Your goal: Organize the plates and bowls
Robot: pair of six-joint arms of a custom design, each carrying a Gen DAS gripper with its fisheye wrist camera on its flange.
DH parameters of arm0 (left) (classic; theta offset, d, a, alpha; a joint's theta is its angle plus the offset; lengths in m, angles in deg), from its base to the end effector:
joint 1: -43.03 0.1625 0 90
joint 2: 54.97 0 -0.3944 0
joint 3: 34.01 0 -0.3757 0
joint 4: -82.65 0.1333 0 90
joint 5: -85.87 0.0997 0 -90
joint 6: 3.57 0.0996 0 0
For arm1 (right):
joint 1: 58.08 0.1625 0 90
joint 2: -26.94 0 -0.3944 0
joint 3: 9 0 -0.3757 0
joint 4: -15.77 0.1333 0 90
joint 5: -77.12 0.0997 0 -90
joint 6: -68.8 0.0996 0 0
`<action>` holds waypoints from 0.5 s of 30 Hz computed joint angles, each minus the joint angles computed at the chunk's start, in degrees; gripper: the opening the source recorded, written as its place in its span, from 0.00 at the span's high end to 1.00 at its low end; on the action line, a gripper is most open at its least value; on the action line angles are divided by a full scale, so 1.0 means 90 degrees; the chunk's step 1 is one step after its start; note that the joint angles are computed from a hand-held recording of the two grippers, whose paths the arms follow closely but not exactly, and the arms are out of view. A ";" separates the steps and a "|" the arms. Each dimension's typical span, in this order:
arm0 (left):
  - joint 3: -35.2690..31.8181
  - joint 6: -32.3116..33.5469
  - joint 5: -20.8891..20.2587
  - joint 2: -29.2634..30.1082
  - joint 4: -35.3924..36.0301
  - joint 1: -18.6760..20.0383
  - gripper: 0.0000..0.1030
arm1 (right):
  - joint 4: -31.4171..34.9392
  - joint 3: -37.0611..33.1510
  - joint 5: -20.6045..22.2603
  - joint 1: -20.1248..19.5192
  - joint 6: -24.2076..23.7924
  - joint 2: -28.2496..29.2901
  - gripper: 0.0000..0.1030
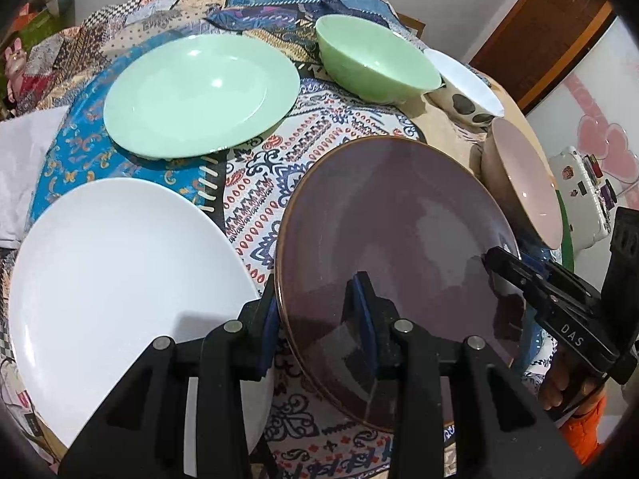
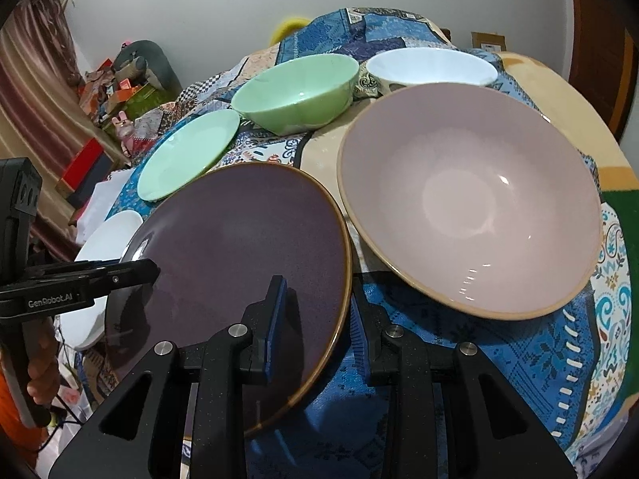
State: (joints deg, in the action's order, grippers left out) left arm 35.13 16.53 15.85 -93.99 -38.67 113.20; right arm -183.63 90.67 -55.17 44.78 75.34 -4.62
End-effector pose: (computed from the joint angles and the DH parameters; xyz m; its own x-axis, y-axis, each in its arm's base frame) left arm -0.0913 -0.7463 0.1308 -0.7160 0.6163 -0.3280 0.6232 0.7760 0.0977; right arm 0.1981 -0.5699 0.0307 -0.8337 0.3499 0.4271 -0.0727 0.6972 -0.7132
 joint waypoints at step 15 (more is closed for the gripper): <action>0.0092 -0.0030 0.0197 0.0016 -0.0079 -0.0039 0.66 | 0.0166 -0.0057 -0.0092 0.0008 0.0023 0.0013 0.71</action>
